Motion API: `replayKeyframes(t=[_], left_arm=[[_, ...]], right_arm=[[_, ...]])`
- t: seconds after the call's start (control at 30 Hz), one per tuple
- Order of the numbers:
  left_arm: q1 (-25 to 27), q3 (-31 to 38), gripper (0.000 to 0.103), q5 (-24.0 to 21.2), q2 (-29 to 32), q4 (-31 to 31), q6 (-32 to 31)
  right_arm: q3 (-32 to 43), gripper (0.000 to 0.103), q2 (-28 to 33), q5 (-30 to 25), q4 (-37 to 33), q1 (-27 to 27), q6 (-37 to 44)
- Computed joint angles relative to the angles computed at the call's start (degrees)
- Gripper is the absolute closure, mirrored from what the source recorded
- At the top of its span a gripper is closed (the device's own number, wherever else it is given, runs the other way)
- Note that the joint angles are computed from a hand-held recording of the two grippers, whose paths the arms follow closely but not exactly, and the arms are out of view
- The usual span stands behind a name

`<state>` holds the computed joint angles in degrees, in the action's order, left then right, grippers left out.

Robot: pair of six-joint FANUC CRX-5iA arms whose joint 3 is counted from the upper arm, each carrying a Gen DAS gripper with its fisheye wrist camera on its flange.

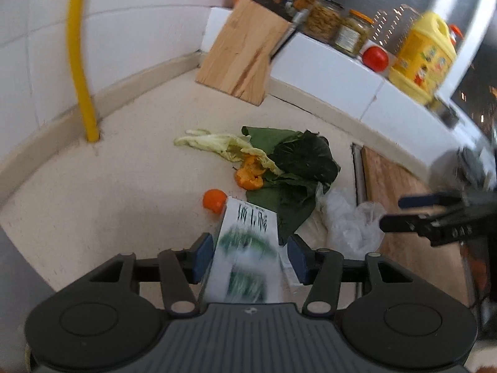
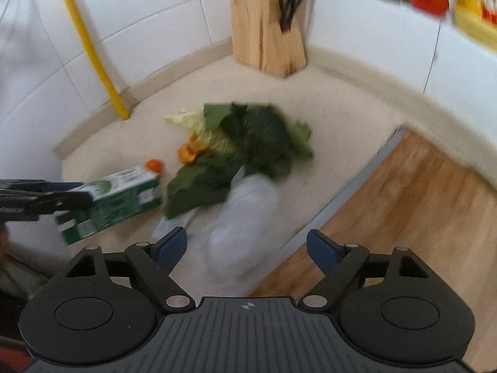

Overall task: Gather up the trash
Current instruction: 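Grasp the clear plastic bag with the right gripper while left gripper holds the carton, then carry the milk carton and plastic bag with both grippers down to the black bin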

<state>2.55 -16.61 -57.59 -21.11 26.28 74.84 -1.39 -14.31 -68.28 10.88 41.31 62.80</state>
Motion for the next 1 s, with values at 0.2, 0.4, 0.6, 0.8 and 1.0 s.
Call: replayKeyframes(t=[0.2,0.4,0.6,0.8,1.0], left_arm=[[-4.9,3.6,0.045,-0.7,2.1,-9.8,-0.6],[-5.9,3.6,0.046,-1.1,3.3,-12.0,1.0],[-5.4,1.9,0.057,-0.8,2.2,-11.2,1.8],[-1.9,-1.4,0.057,-0.5,-1.1,-6.0,-0.4],[2.2,-5.0,0.057,-0.6,-5.5,-0.3,-3.1]], right_arm=[[0.4,0.009,3.9,1.0,-0.1,-0.4,4.1],[1.0,0.016,6.8,0.4,-1.9,-0.5,5.7],[1.5,0.057,7.3,-0.9,-3.2,-0.3,4.8],[0.4,0.064,3.9,-0.7,-2.5,1.9,0.5],[-2.0,0.066,0.0,1.7,0.6,5.8,-6.9]])
